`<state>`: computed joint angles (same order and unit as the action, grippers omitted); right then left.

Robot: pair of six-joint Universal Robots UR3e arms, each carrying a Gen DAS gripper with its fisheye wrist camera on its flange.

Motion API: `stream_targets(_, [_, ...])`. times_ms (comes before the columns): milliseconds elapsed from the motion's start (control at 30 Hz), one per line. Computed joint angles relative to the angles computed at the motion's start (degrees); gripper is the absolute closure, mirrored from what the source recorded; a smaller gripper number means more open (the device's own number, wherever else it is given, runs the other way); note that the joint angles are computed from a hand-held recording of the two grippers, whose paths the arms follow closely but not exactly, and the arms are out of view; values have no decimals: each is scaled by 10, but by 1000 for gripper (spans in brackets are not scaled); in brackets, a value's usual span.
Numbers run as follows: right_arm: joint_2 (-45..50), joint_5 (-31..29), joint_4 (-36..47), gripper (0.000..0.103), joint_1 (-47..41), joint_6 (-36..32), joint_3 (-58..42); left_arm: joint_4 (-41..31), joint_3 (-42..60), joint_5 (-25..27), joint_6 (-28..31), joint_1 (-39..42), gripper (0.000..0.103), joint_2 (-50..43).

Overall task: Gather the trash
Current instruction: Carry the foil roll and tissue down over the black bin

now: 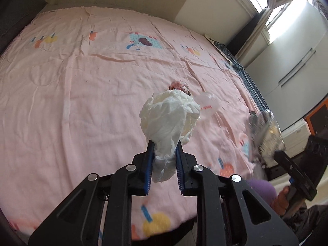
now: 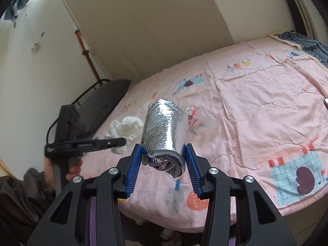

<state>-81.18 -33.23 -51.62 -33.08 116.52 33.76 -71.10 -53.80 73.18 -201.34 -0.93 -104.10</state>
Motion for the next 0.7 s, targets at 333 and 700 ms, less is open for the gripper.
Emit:
stream_targets(333, [-71, -42, 9, 62, -17, -49, 79, 5, -109, 37, 3, -82, 82, 108])
stream_targets(700, [-161, -85, 103, 62, -75, -176, 144, -29, -162, 104, -33, -195, 82, 149])
